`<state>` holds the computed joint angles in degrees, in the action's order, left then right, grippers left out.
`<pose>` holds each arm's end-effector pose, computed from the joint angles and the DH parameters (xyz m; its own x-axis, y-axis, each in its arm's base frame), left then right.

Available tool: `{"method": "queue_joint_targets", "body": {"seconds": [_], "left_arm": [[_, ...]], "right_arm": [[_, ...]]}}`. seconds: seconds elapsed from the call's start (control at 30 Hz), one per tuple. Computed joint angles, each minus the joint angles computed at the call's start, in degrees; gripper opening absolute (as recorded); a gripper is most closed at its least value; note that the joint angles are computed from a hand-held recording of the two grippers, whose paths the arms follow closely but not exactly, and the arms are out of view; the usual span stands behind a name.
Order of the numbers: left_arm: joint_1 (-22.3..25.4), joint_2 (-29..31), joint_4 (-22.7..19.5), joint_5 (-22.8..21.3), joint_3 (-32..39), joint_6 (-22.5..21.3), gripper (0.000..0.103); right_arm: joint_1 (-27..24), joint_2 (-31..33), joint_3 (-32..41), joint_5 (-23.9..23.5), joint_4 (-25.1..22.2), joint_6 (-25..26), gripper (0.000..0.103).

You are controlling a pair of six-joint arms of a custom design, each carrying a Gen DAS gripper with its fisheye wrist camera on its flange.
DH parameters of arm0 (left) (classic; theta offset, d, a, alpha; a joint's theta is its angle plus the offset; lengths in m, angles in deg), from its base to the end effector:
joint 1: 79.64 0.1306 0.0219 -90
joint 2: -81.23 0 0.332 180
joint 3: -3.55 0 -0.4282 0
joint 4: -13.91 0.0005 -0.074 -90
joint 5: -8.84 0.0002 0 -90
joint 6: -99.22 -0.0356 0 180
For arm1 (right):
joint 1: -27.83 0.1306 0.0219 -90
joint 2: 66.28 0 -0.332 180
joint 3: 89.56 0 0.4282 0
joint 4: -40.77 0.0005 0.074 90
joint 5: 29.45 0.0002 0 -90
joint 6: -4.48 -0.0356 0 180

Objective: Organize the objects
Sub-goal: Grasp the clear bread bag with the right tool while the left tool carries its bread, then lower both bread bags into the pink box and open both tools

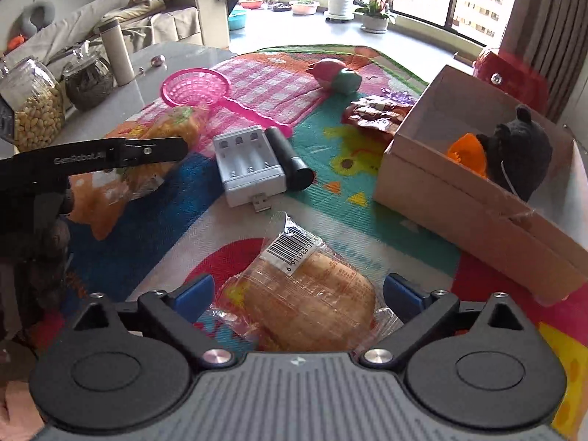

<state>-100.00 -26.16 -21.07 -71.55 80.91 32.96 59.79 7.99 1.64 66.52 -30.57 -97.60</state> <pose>0.4136 -0.1604 0.4278 -0.6246 -0.1916 -0.7571 0.2478 0.8707 -0.4248 0.3459 0.2108 0.4858 -0.7741 -0.2376 -0.5868 -0.3202 0.9465 0.0391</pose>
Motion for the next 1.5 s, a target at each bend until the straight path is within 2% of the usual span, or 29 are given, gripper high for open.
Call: {"method": "queue_joint_targets", "body": {"seconds": [0.1, 0.23, 0.33, 0.4, 0.47, 0.5, 0.53, 0.6, 0.77, 0.97, 1.13, 1.27, 1.33, 1.37, 1.4, 1.43, 1.47, 1.5], "left_arm": [[-0.89, 0.11, -1.61, -1.67, 0.72, -1.46, 0.058], [-2.2, -0.68, -4.31, -0.96, 1.37, -2.27, 0.058], [-5.0, -1.43, -6.72, -4.74, 2.23, -5.73, 0.058], [-6.92, -1.46, -8.91, -7.79, 3.38, -7.45, 0.058], [-8.38, -1.43, -10.84, -10.25, 4.49, -8.32, 0.058], [-9.0, -1.54, -11.82, -11.22, 5.0, -8.72, 0.058], [-9.59, -1.89, -12.73, -11.99, 5.29, -9.31, 0.058], [-10.81, -2.74, -14.21, -12.99, 5.44, -10.75, 0.058], [-13.67, -4.06, -16.99, -13.06, 5.4, -13.58, 0.058], [-16.28, -1.66, -16.53, -10.02, 8.38, -14.88, 0.058], [-18.12, 5.68, -12.75, -8.56, 17.56, -16.82, 0.059], [-18.62, 16.31, -6.62, -10.54, 29.04, -13.66, 0.059], [-18.15, 23.34, -5.62, -8.87, 36.01, -12.4, 0.059], [-17.89, 27.75, -8.05, -7.36, 40.75, -13.68, 0.061], [-17.81, 32.33, -12.52, -7.27, 46.18, -14.75, 0.061], [-17.98, 35.77, -15.17, -9.32, 49.75, -14.95, 0.058], [-18.12, 36.93, -14.97, -11.23, 50.44, -14.97, 0.057], [-18.13, 36.55, -12.77, -12.2, 49.06, -15.26, 0.057]], "right_arm": [[0.32, -3.74, -2.51, -4.76, 1.85, -0.54, 0.099], [2.42, -7.47, -5.34, 0.26, 4.17, 4.66, 0.103], [2.49, -7.18, -6.59, 3.21, 3.6, 9.49, 0.103], [2.29, -6.24, -7.09, 5.0, 4.2, 10.21, 0.103], [0.94, -5.21, -6.87, 2.05, 4.62, 7.57, 0.1], [0.45, -4.77, -6.51, 0.57, 4.48, 5.69, 0.087], [0.04, -4.72, -6.32, -0.94, 4.18, 3.64, 0.085], [0.81, -5.48, -6.12, -0.54, 3.54, 2.5, 0.058], [3.83, -11.44, -8.62, 4.86, 2.13, 0.31, 0.057], [3.95, -22.14, -12.1, 7.62, 0.65, -4.8, 0.057], [5.3, -27.61, -14.58, 14.06, 0.33, -5.95, 0.057], [3.67, -29.35, -16.12, 13.11, 1.32, -6.19, 0.057], [2.46, -29.41, -16.6, 12.48, 1.86, -6.62, 0.057], [2.0, -29.26, -16.73, 12.42, 2.09, -6.86, 0.057], [1.39, -29.11, -16.84, 12.19, 2.27, -7.03, 0.057], [0.96, -28.85, -16.8, 12.22, 2.26, -7.33, 0.057], [0.57, -28.84, -16.87, 12.52, 2.02, -7.57, 0.057], [0.28, -28.85, -16.93, 12.83, 1.95, -7.55, 0.057]]}}
